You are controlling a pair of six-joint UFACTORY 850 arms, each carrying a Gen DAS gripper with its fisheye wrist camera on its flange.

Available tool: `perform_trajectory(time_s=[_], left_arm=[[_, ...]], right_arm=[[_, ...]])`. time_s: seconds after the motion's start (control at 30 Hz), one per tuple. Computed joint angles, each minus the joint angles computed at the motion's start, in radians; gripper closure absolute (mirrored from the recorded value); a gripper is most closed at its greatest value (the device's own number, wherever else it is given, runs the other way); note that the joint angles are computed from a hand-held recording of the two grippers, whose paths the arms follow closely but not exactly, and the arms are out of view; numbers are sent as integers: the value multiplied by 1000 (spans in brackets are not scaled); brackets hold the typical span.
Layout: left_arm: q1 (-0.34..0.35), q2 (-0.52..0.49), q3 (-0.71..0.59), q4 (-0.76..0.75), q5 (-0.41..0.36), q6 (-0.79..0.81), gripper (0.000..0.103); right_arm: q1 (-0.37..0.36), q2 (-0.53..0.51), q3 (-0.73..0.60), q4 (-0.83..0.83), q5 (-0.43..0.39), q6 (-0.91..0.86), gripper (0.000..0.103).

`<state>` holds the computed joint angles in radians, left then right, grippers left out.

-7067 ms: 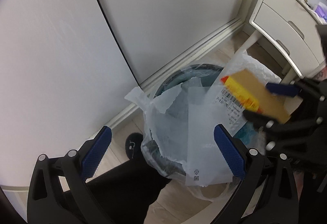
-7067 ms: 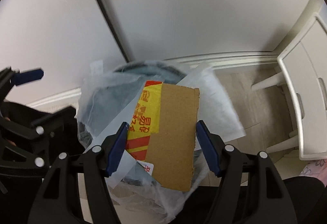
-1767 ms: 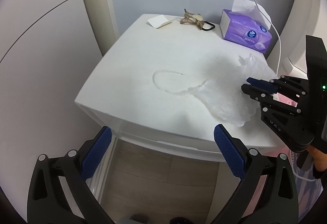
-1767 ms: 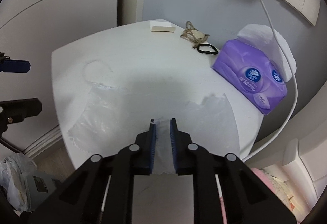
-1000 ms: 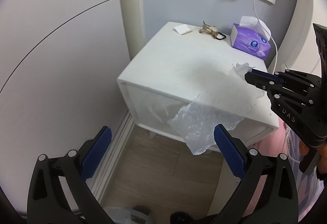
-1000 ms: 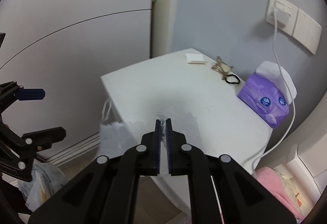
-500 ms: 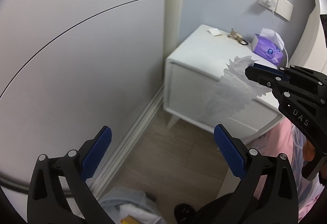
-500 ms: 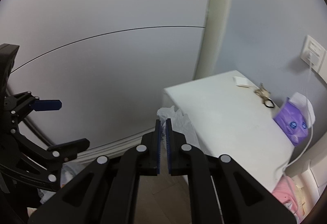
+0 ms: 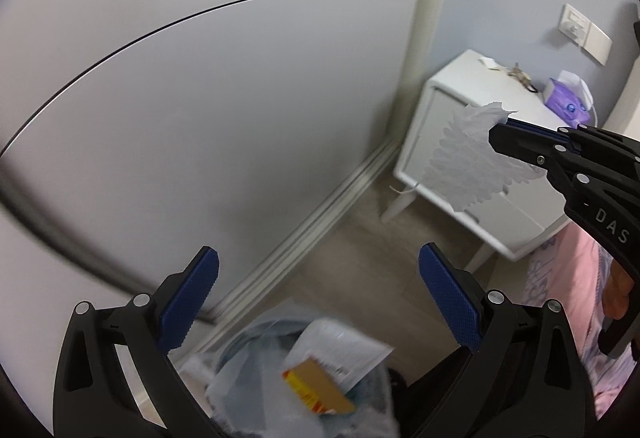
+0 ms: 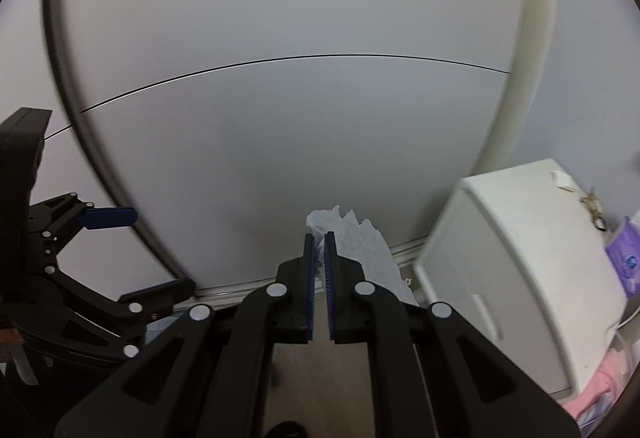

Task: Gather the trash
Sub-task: 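Carry the held tissue sheet with the right gripper to the bin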

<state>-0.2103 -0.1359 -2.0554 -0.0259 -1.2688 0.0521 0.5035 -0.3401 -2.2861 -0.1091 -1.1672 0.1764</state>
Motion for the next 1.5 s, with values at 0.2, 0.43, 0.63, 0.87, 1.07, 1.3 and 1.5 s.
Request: perform_trajectory(time_s=[0.2,0.43,0.63,0.87,1.07,1.3,1.5], left_arm=[[105,116,143,-8,18,30,6],[207,193,231,-23,22,64,6],[268,251,283,-30,27,79,6],[301,303,340,-36,34,81,6],[301,342,398,-35,41,65,6],[336,382,457,-33,40,70,6],[416,380,452,-58,38,94,6]], right_arm=[[86,-6,8,25,2,19,96],[163,-15,9,54,6,33,96],[231,-8,17,66,6,61,96],[275,31,94,75,26,80,96],[288,62,177,98,30,96,96],[307,61,217,153,40,98,96],[334,3,130,177,27,80,96]])
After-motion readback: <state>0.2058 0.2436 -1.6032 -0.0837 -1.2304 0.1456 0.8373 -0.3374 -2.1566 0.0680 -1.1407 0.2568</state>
